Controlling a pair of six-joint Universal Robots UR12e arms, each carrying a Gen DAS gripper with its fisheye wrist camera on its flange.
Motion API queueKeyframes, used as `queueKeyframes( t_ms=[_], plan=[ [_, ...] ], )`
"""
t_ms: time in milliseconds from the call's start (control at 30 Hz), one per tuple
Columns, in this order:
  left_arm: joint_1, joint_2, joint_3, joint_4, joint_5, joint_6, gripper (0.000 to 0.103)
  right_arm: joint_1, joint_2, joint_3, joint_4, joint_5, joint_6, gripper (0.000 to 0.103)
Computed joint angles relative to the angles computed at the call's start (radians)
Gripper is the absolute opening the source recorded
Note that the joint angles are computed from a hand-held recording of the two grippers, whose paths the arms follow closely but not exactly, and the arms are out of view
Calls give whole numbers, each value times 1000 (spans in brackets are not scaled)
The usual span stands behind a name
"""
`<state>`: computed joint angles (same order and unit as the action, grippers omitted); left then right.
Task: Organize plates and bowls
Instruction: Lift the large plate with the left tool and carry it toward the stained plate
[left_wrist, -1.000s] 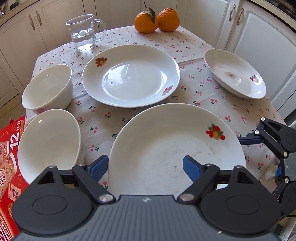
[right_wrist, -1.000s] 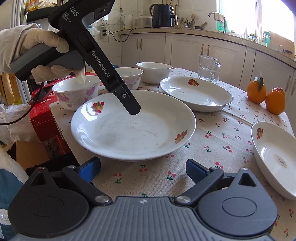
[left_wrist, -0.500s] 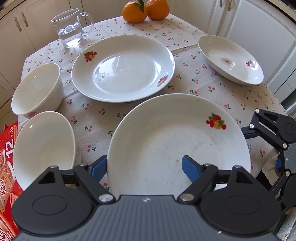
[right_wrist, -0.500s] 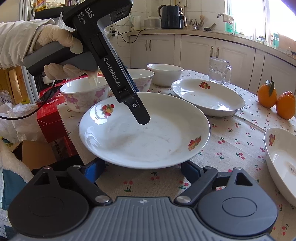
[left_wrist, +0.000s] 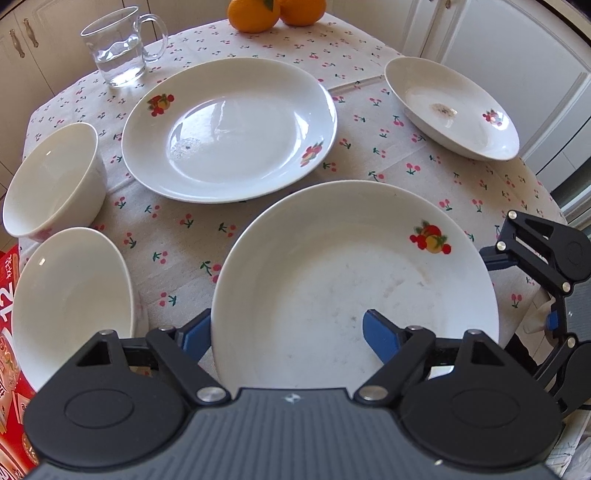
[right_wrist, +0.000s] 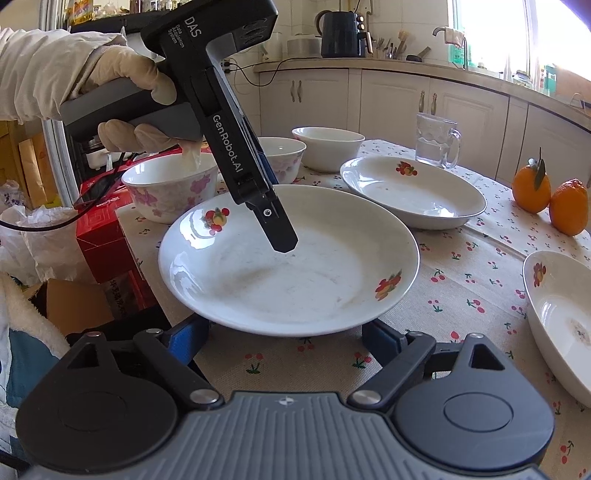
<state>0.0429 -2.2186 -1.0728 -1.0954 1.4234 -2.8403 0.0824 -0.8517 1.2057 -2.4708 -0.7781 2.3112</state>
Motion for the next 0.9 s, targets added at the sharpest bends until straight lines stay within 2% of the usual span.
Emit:
queueKeyframes(
  t_ms=[333,900],
  plan=[
    [12,-11,24,-41,-54,-22,83,1,-1,-5,19,-8,-2,93],
    [10,-12,37,-36,-86,-17,78,-11,-12,-11,59,-6,-22,93]
  ],
)
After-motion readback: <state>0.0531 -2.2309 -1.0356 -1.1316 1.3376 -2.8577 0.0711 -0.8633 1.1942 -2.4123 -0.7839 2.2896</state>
